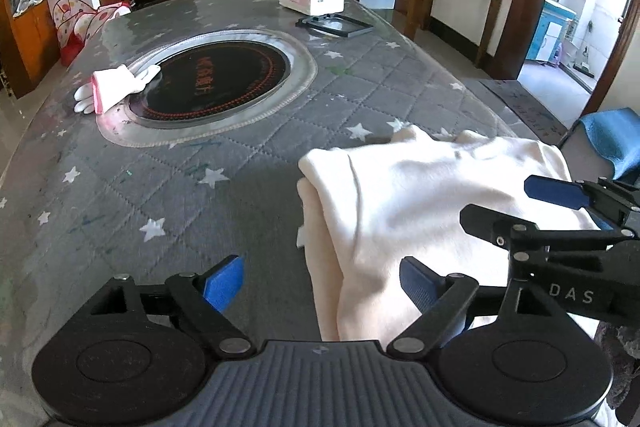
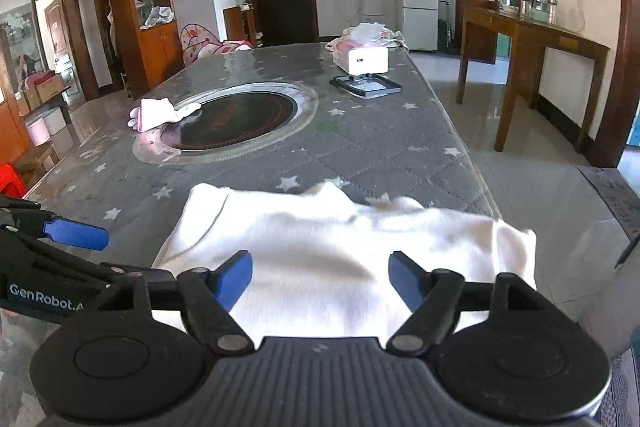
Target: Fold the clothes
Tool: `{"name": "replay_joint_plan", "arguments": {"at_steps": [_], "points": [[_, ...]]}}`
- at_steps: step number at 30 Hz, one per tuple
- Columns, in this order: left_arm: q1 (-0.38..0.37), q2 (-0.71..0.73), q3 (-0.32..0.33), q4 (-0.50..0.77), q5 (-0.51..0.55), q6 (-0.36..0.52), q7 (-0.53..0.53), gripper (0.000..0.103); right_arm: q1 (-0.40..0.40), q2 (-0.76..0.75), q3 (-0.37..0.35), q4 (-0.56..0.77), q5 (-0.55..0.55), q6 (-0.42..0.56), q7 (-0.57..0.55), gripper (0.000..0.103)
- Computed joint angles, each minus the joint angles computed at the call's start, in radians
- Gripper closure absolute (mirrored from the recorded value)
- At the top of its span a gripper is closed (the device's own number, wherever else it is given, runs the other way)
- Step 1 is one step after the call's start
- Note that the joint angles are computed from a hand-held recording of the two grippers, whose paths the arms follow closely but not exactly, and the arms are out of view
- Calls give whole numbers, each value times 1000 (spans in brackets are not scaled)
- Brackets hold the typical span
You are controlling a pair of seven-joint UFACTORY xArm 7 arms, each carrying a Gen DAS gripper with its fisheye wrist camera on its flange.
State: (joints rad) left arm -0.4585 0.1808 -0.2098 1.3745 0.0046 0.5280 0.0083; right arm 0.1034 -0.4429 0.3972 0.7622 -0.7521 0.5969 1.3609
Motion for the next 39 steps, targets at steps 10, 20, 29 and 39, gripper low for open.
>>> {"name": "replay_joint_plan", "arguments": {"at_steps": [10, 20, 29, 39], "points": [[14, -116, -5, -150, -23, -54, 10, 5, 26, -79, 63, -37, 40, 90, 86, 10], [16, -205, -13, -265, -11, -113, 21, 0, 67, -102, 105, -39, 60, 197, 154, 0], [16, -247, -14, -321, -11, -120, 3, 0, 103, -120, 118, -38, 77, 269, 168, 0], [19, -283, -14, -368, -4, -142, -14, 0, 135, -133, 131, -49, 100, 318, 226, 0]]}}
